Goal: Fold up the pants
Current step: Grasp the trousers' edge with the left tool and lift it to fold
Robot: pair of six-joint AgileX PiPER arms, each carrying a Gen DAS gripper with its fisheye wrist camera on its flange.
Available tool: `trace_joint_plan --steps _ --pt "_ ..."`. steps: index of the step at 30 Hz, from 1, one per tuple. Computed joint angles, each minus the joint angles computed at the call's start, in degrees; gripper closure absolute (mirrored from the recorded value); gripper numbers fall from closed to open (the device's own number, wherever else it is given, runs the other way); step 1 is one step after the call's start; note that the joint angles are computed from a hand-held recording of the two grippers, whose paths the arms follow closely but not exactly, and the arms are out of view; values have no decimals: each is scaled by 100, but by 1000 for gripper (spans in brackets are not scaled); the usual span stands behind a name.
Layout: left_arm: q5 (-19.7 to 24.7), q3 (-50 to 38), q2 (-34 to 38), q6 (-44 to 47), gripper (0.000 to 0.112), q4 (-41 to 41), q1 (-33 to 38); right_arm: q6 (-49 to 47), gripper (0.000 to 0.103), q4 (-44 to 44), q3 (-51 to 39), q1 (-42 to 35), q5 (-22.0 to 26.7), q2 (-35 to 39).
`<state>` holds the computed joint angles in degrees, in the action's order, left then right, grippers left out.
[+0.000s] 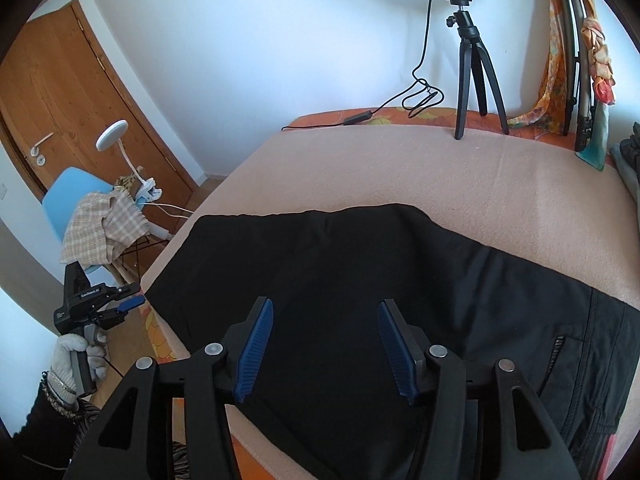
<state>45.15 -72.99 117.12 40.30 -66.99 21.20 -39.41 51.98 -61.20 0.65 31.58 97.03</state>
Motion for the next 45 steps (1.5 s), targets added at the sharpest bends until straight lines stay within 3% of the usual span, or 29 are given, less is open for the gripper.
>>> trace_joint_plan --steps 5,9,12,27,34,38,45 --pt "-355 -110 89 -280 71 324 -252 -149 45 219 121 127 -166 -100" --pt "-298 187 -68 -138 69 -103 -179 -257 45 335 113 98 -97 -153" --pt "-519 183 -49 -223 65 -19 -246 -244 45 243 140 107 -161 -199" --pt "-346 -41 309 276 64 -947 -157 -207 44 331 223 -11 -77 -243" --pt "-858 -184 306 251 61 -669 -513 -297 44 483 216 -79 14 -235" --pt "-1038 -110 257 797 70 -973 -666 -301 44 456 251 -71 10 -267" --pt "-1619 -221 263 554 73 -227 -1063 -377 44 560 363 -162 40 -382"
